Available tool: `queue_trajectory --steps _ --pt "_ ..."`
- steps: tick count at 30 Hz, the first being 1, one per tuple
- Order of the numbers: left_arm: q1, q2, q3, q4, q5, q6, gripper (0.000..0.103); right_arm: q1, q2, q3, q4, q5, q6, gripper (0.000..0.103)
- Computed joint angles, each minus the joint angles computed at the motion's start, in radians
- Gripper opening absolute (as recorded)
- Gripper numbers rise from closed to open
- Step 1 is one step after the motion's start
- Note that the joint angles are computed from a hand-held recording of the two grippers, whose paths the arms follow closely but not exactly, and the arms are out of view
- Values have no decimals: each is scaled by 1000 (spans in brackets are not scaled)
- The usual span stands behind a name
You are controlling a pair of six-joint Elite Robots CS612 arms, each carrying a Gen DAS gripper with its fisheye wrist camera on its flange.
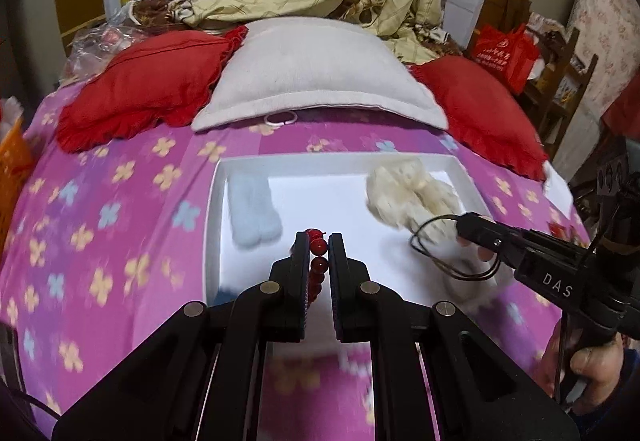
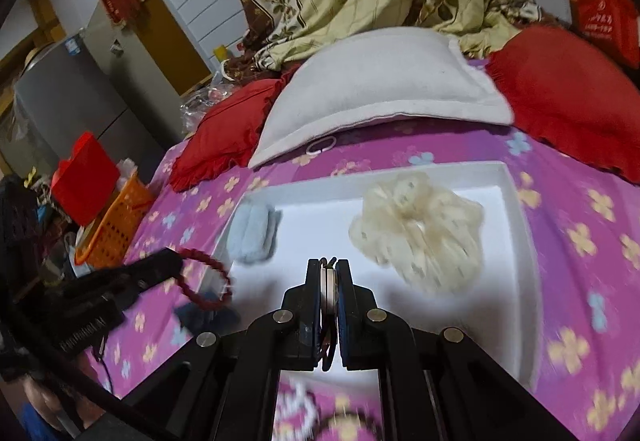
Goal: Organize jewelry
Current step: 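Grasp the red bead bracelet with left tool while right tool grasps a dark hair band, then drop the red bracelet and dark hair band into the tray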
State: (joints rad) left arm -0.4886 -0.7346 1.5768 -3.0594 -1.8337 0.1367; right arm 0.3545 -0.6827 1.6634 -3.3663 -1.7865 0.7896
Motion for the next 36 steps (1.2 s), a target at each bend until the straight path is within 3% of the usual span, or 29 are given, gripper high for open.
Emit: queue_trajectory --steps 5,9,13,16,20,30,36 --pt "-12 81 -142 114 18 -23 8 -51 53 -86 44 92 19 6" --pt "-13 141 -240 201 40 -43 8 -71 87 -138 78 125 22 6" --pt "-12 162 -271 217 45 -37 8 -83 107 -162 93 150 24 6" --pt "-15 163 -269 209 50 -28 17 -90 113 -166 95 165 41 6" --pt "-17 147 -238 162 56 -19 34 -91 112 -157 85 158 65 8" --pt "-13 49 -90 18 84 -3 36 -71 58 -79 36 107 65 19" --pt "11 -21 39 -70 54 -15 48 -31 9 18 -35 66 80 28"
